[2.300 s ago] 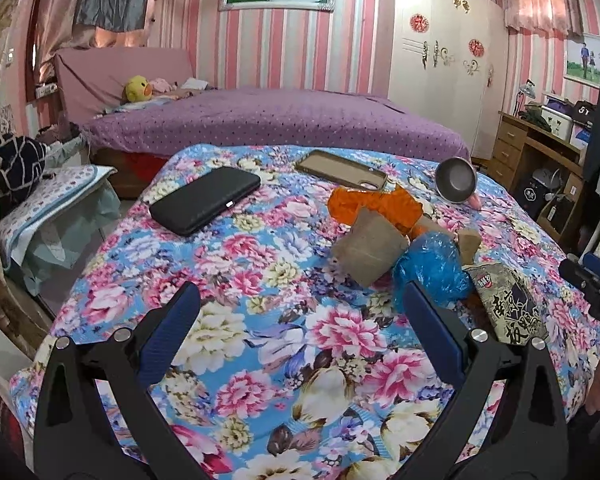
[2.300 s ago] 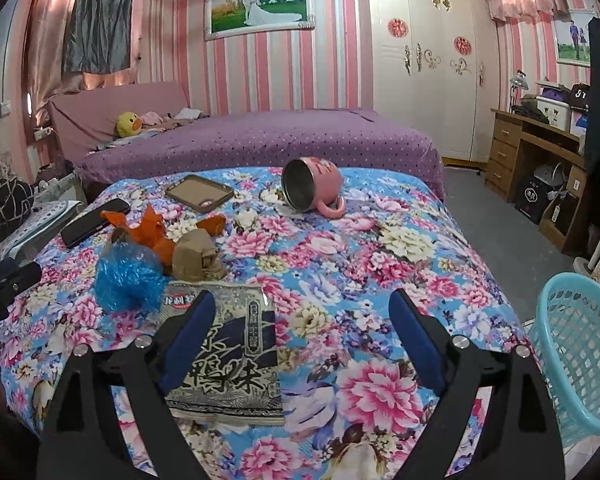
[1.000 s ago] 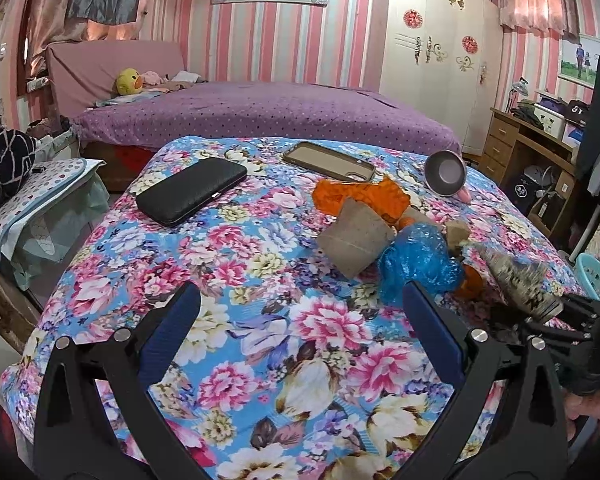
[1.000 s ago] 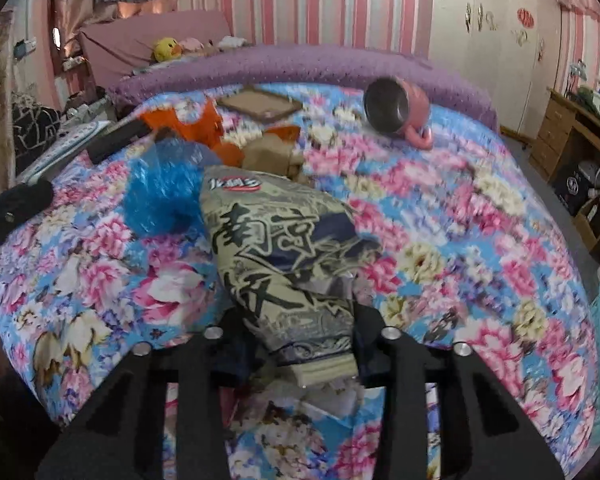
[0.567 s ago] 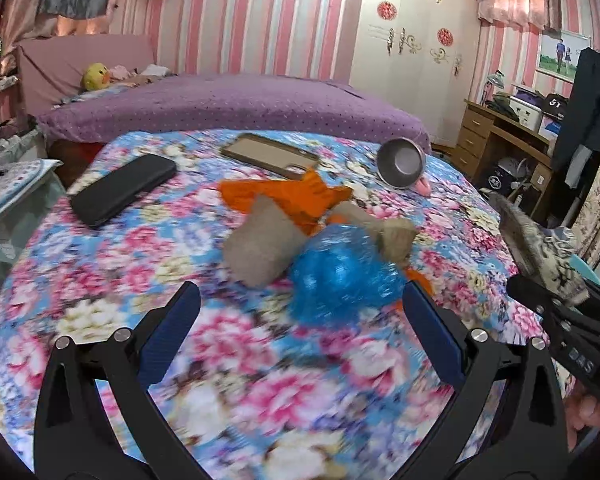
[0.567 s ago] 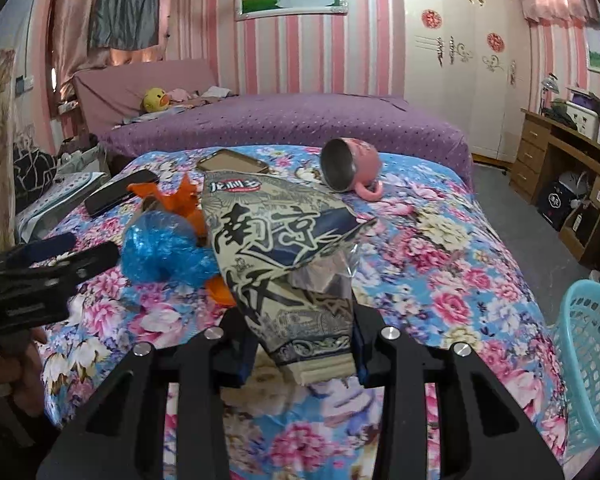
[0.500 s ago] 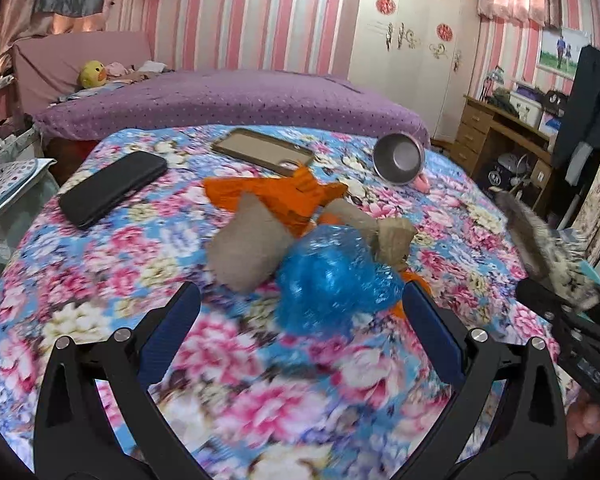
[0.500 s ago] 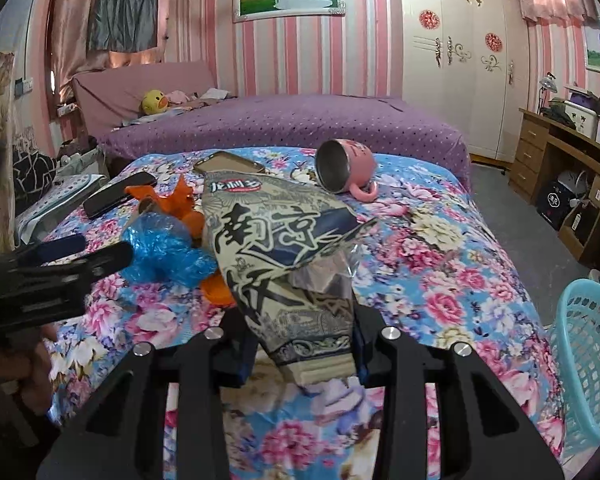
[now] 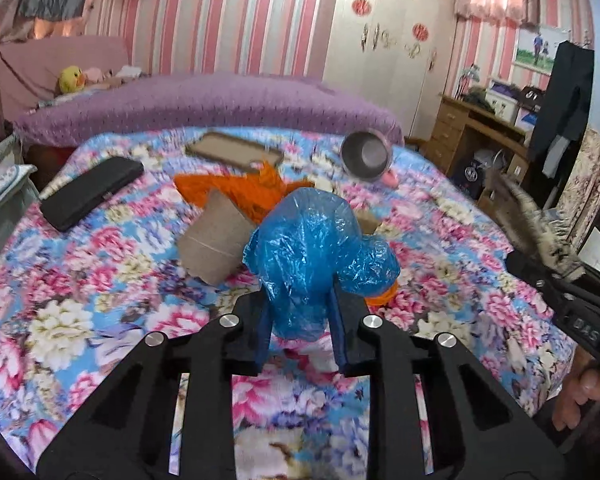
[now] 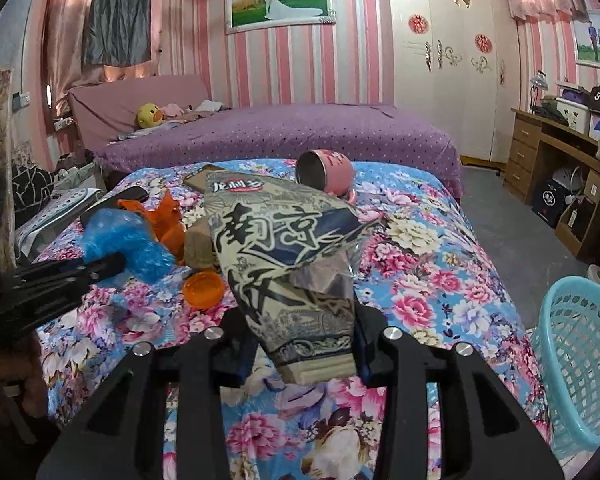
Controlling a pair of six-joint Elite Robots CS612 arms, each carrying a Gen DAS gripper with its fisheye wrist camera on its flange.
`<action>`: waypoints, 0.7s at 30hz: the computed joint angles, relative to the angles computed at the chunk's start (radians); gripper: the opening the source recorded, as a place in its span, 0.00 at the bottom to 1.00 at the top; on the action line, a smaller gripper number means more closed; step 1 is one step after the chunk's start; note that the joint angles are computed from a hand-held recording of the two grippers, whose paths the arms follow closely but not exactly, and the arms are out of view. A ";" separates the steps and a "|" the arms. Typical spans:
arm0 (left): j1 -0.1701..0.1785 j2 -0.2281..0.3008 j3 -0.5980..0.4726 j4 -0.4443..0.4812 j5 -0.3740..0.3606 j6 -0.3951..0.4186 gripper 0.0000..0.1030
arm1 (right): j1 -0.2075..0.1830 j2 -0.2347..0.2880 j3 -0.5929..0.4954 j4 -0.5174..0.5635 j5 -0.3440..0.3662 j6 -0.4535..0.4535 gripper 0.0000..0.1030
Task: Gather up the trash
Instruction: 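Carry both items over the blue basket and open both grippers to drop them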
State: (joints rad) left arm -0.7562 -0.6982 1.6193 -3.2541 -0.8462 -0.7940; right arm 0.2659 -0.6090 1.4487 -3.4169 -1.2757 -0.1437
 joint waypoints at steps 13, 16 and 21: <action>-0.017 -0.023 0.061 -0.117 0.063 0.036 0.22 | 0.006 -0.004 0.020 -0.061 -0.006 0.004 0.38; -0.019 -0.026 0.067 -0.121 0.072 0.031 0.22 | 0.007 -0.005 0.024 -0.071 -0.004 0.000 0.38; -0.020 -0.025 0.065 -0.128 0.071 0.033 0.22 | 0.003 -0.008 0.029 -0.081 0.004 0.003 0.38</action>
